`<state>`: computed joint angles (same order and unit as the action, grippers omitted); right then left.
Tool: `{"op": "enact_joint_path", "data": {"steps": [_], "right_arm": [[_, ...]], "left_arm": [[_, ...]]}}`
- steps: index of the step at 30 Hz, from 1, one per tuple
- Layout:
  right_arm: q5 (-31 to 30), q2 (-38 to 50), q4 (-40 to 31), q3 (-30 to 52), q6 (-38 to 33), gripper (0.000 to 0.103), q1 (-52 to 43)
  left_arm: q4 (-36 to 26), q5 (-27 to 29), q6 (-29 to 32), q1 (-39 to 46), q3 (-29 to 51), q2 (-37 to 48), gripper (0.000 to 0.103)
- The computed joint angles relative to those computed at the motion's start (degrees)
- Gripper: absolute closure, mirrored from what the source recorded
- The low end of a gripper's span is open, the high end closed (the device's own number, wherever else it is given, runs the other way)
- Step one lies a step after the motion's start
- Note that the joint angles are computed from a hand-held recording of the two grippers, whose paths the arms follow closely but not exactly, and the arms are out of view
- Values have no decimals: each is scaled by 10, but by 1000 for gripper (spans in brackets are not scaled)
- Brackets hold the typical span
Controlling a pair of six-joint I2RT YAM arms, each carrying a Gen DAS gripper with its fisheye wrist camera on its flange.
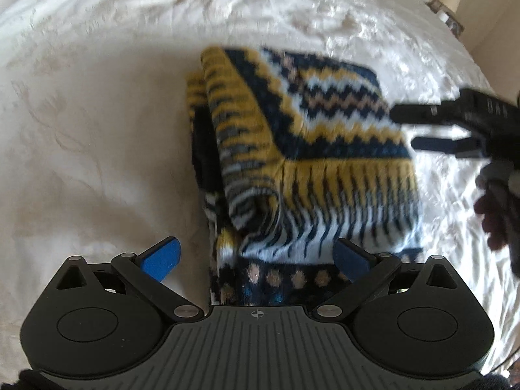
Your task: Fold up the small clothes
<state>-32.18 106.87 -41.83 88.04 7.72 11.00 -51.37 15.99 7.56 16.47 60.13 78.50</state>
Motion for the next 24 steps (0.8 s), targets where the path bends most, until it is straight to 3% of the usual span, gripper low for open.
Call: {"op": "enact_joint_path", "data": {"steps": [4, 12, 16, 17, 18, 20, 21, 22, 24], "right_arm": [[-18, 59, -8, 39, -8, 0, 3], [-84, 151, 30, 93, 10, 0, 9], [-116, 178, 13, 129, 47, 0, -2], [-118, 181, 4, 136, 54, 0, -4], [-118, 180, -2, 139, 61, 3, -4], [-84, 170, -14, 142, 60, 33, 0], [-61, 155, -12, 132, 54, 52, 3], [-56, 143, -10, 123, 54, 58, 2], [-59, 112, -9, 101, 65, 61, -3]], "left_arm": [[42, 3, 0, -8, -15, 30, 1], [98, 70, 22, -11, 13, 121, 1], [84, 102, 36, 8, 27, 136, 1], [80, 102, 29, 10, 30, 136, 5], [76, 104, 24, 12, 32, 135, 11], [59, 135, 34, 26, 38, 133, 46], [53, 144, 42, 33, 36, 126, 53], [45, 151, 50, 39, 40, 122, 60], [31, 155, 58, 40, 41, 103, 63]]}}
